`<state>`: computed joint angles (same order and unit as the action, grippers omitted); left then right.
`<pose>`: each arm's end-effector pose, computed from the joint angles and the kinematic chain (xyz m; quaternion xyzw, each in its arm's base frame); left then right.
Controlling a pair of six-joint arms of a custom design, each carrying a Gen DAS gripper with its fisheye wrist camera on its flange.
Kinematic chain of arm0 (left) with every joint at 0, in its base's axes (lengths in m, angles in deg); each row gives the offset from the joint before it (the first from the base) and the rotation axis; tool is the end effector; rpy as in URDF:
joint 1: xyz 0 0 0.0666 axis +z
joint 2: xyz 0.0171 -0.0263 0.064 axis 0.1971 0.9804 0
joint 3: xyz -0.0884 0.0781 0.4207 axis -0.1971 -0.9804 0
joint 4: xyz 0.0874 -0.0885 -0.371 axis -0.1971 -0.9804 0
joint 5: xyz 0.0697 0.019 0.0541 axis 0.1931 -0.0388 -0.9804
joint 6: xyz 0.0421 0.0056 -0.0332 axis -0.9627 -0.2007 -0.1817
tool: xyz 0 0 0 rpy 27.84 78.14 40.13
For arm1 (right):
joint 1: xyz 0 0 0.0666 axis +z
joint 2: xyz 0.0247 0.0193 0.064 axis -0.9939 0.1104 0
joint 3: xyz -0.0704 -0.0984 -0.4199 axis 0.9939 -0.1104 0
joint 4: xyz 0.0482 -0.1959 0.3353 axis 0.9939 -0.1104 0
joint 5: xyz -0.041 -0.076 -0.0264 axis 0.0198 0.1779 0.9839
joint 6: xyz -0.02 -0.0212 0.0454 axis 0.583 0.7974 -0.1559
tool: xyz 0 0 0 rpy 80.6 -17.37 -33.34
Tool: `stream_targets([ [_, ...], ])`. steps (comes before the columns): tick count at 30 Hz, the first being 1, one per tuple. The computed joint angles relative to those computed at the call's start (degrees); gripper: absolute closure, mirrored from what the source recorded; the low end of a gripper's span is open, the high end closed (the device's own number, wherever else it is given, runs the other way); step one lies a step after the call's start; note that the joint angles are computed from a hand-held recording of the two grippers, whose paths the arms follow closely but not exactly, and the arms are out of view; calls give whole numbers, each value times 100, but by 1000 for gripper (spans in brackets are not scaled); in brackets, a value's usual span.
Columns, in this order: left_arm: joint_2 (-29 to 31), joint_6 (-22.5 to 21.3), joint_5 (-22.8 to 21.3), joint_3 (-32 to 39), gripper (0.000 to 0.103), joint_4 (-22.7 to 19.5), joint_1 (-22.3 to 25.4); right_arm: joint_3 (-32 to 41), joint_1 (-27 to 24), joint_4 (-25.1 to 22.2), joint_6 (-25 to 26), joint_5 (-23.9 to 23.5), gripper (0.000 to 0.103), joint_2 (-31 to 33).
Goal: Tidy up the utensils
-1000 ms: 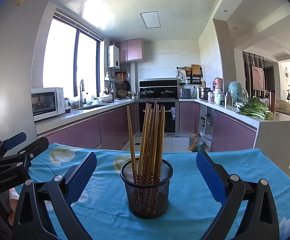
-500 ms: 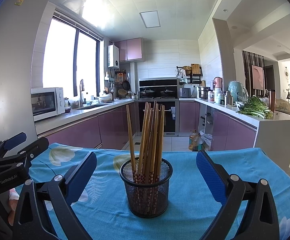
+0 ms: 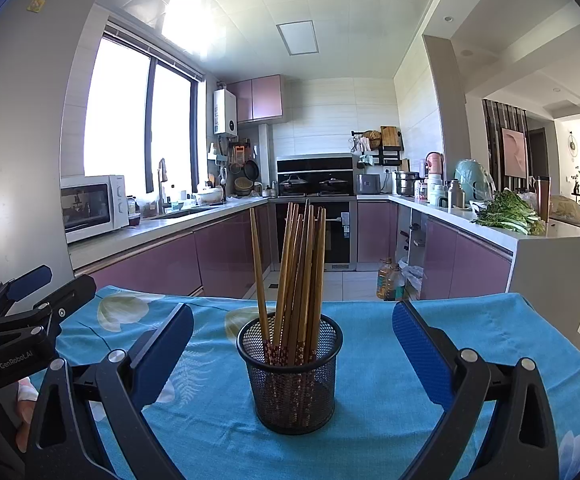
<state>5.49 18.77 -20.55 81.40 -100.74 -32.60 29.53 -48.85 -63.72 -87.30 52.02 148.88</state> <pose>0.3353 -0.2900 0.5454 0.0032 0.7647 0.0040 0.6444 0.3237 0.2078 0.5204 -0.0482 0.7775 0.0885 0.6208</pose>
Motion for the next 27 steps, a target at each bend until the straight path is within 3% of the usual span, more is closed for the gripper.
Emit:
stream_targets([
  [27, -34, 10, -22, -63, 6, 18, -13, -24, 5, 13, -13, 4, 7, -5],
])
